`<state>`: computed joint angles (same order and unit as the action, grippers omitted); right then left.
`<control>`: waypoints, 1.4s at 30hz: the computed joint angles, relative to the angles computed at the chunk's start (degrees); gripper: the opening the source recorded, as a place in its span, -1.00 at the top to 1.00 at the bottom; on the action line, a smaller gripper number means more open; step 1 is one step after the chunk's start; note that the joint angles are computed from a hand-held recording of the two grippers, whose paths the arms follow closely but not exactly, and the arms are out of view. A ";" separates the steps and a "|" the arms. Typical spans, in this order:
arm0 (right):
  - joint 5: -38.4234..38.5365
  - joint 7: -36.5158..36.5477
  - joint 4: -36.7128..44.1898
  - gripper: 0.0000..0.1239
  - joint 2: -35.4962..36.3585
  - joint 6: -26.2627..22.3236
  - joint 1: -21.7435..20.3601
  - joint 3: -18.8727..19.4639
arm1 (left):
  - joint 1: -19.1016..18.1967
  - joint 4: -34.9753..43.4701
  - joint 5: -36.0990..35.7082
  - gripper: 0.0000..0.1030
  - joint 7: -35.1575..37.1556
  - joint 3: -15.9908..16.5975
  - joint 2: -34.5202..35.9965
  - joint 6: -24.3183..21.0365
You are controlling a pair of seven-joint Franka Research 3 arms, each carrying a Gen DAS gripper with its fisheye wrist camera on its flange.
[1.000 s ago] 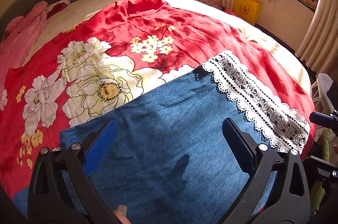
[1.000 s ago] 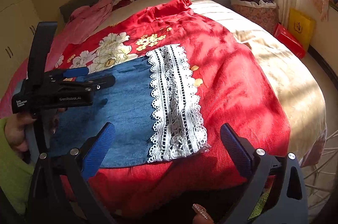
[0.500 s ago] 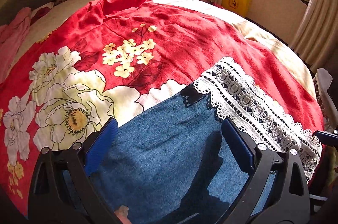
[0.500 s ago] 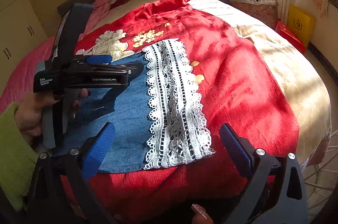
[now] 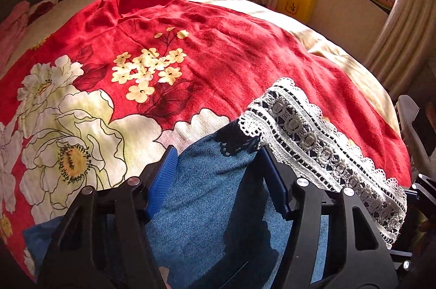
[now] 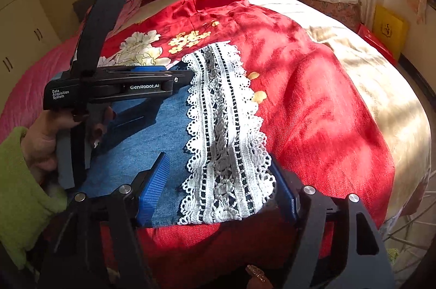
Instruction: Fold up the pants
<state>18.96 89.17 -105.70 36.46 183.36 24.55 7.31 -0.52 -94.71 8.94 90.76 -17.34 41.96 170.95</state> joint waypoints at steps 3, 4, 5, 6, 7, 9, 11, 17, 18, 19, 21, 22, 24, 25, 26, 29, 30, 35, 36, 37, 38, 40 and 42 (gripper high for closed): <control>0.47 -0.86 0.29 -0.14 0.60 0.09 -3.03 3.22 | -0.39 0.17 0.17 -0.05 -0.37 0.29 0.11 0.22; 0.57 -1.16 0.39 -0.13 0.76 0.00 -3.66 3.91 | -0.52 0.32 0.23 -0.04 -0.50 0.39 0.17 0.07; 0.72 -1.22 0.23 -0.02 0.67 0.20 -3.63 3.92 | -0.46 0.38 0.23 0.01 -0.48 0.27 0.20 -0.11; 0.82 -1.40 -0.15 0.10 0.54 0.93 -3.74 4.10 | 0.12 0.24 0.10 0.07 0.06 -0.48 0.19 -0.22; 0.78 -2.29 -0.69 0.34 0.56 2.12 -5.65 6.27 | 0.61 -0.17 -0.04 0.24 0.57 -1.14 0.02 0.00; 0.31 -3.80 -2.15 0.48 0.50 5.16 -9.36 10.62 | 0.85 -1.06 0.08 0.46 1.47 -1.67 -0.64 0.30; -0.52 -4.09 -2.69 0.49 0.51 6.60 -10.27 11.85 | -0.08 -1.92 0.73 0.47 1.40 -0.73 -1.50 0.90; -1.04 -3.95 -0.58 0.45 1.37 2.95 -9.27 10.83 | 0.58 -0.37 0.09 0.41 2.21 -1.56 0.21 0.14; -0.78 -3.79 0.15 0.45 1.65 1.75 -8.76 10.21 | 0.42 -0.23 0.05 0.41 2.16 -1.41 0.31 -0.03; -0.48 -3.84 0.93 0.45 2.12 0.81 -8.88 10.31 | 0.04 -0.17 0.14 0.42 1.99 -1.00 0.27 -0.19; 0.11 -4.89 1.63 0.45 2.89 0.16 -10.68 12.33 | -1.33 -0.65 0.93 0.53 1.39 0.50 -0.39 -0.05; 0.40 -5.53 1.64 0.47 3.11 0.27 -11.52 13.32 | -2.20 -1.07 1.53 0.65 0.94 1.51 -0.81 0.27; 0.78 -7.38 1.41 0.52 3.71 0.92 -14.43 16.70 | -3.25 -1.83 2.36 0.79 -0.06 2.78 -1.50 0.85; 0.92 -8.18 1.19 0.54 3.97 1.35 -15.74 18.24 | -3.19 -2.16 2.46 0.82 -0.43 2.83 -1.69 1.22; 0.97 -8.92 0.99 0.56 4.26 1.83 -17.02 19.73 | -2.71 -2.69 2.30 0.86 -0.74 2.45 -1.92 1.81; 0.66 -10.29 -0.03 0.58 4.69 3.72 -20.17 23.40 | -0.19 -4.76 1.60 0.94 -0.84 0.17 -2.89 3.82; 0.31 -10.55 -0.63 0.58 4.72 4.71 -21.35 24.87 | 1.09 -5.65 1.30 0.94 -0.55 -1.08 -3.31 4.48; -5.28 -10.70 -2.99 0.59 3.09 8.42 -23.33 28.92 | 7.76 -12.07 0.42 0.95 0.20 -6.72 -6.86 9.25; -6.39 -10.43 -3.00 0.59 2.58 8.35 -22.88 28.98 | 9.34 -13.36 0.40 0.95 0.10 -7.91 -7.62 10.07; -7.50 -10.27 -2.69 0.59 2.24 7.94 -22.36 29.01 | 10.74 -14.78 0.48 0.95 -0.20 -8.75 -8.55 10.89; -8.44 -10.26 -2.24 0.59 2.03 7.39 -21.79 29.01 | 12.09 -16.50 0.55 0.95 -0.79 -9.31 -9.74 12.09; -9.81 -10.76 -0.58 0.59 2.04 5.75 -20.10 28.70 | 16.83 -19.93 1.06 0.95 -2.02 -12.28 -11.61 14.33; -10.28 -11.83 1.48 0.59 2.57 3.75 -18.41 28.47 | 21.90 -22.32 1.82 0.95 -3.54 -15.61 -12.51 15.51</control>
<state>8.67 77.34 -104.22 39.02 187.10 6.14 35.77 21.38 -117.03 10.77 87.23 -32.95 29.44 186.46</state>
